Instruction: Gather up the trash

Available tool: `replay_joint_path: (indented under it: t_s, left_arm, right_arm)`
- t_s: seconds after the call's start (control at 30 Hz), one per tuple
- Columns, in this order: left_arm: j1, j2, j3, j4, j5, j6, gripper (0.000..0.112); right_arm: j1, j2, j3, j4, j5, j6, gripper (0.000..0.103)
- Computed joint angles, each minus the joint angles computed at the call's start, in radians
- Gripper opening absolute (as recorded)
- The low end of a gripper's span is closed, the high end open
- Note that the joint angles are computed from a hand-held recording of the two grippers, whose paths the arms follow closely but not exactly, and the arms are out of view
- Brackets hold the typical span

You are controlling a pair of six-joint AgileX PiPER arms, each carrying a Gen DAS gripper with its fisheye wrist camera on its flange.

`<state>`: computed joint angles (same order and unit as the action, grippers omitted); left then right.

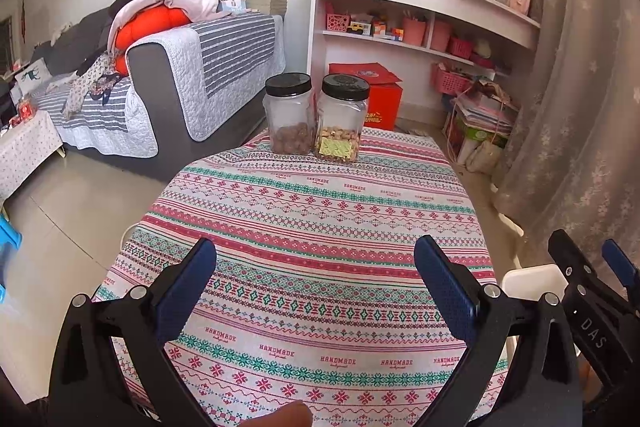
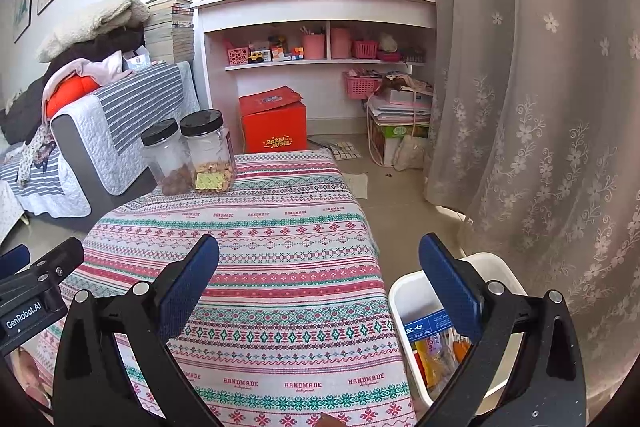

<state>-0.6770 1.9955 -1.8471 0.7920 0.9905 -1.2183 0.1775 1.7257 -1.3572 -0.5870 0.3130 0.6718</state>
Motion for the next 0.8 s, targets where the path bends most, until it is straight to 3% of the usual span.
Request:
replay_joint_path:
  t_s: [0.8]
  left_arm:
    - [-0.002, -0.009, 0.006, 0.011, 0.013, 0.001, 0.096]
  right_arm:
    - [0.007, -0.007, 0.012, -0.049, -0.028, 0.033, 0.096]
